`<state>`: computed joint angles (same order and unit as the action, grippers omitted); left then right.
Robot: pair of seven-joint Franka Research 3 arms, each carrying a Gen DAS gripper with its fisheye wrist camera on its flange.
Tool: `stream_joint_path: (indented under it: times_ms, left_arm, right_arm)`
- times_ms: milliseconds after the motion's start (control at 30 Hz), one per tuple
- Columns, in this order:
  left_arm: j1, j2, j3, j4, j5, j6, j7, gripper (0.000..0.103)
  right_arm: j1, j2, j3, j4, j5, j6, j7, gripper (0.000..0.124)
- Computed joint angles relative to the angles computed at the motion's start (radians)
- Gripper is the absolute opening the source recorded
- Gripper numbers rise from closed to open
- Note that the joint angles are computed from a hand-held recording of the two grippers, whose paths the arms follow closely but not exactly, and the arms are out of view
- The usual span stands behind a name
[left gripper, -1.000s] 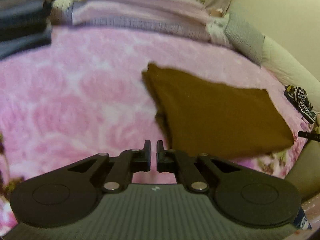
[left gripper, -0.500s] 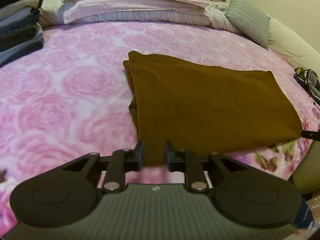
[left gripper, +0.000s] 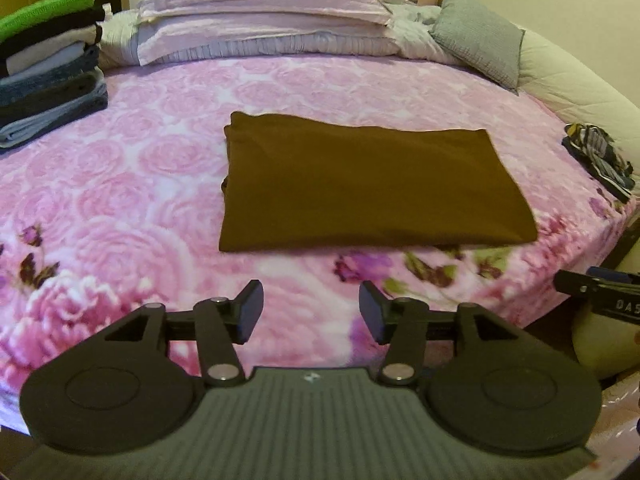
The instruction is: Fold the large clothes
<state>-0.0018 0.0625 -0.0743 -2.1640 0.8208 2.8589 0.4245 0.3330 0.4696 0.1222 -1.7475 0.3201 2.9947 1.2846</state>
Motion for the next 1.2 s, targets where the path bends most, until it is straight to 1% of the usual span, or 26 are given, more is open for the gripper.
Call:
stream_joint_path:
  times_ms: [100,167,333,467,600,733,800,967,1133,1200]
  left_arm:
    - [-0.015,-0.051,-0.016,-0.026,0.047,-0.027,-0.037,0.058]
    - [-0.018,-0.076,-0.031,-0.038,0.066,-0.046,-0.05,0.058]
    - [-0.014,-0.12,-0.056,-0.065,0.105,-0.057,-0.08,0.059]
    - [-0.008,-0.137,-0.069,-0.081,0.124,-0.051,-0.097,0.059]
    - [-0.002,-0.144,-0.073,-0.088,0.128,-0.043,-0.099,0.059]
    - [0.001,-0.142,-0.076,-0.087,0.129,-0.039,-0.101,0.06]
    - [0.002,-0.139,-0.075,-0.086,0.128,-0.036,-0.099,0.061]
    - [0.007,-0.126,-0.069,-0.083,0.132,-0.016,-0.098,0.062]
    - [0.016,-0.093,-0.053,-0.073,0.148,0.023,-0.106,0.062]
    - [0.018,-0.071,-0.044,-0.061,0.144,0.026,-0.103,0.061]
  right_arm:
    - [-0.058,-0.052,0.078,-0.066,0.057,0.032,-0.074,0.068]
    - [-0.084,-0.084,0.115,-0.108,0.1,0.054,-0.118,0.068]
    - [-0.134,-0.144,0.187,-0.178,0.216,0.085,-0.225,0.068]
    - [-0.136,-0.176,0.2,-0.21,0.286,0.105,-0.289,0.068]
    - [-0.121,-0.193,0.19,-0.221,0.328,0.118,-0.322,0.068]
    - [-0.122,-0.198,0.194,-0.223,0.368,0.121,-0.362,0.068]
    - [-0.117,-0.198,0.188,-0.221,0.378,0.119,-0.371,0.068]
    - [-0.108,-0.188,0.174,-0.208,0.395,0.11,-0.385,0.068]
    - [-0.129,-0.159,0.185,-0.174,0.439,0.082,-0.411,0.067]
    - [-0.128,-0.137,0.174,-0.152,0.448,0.067,-0.405,0.067]
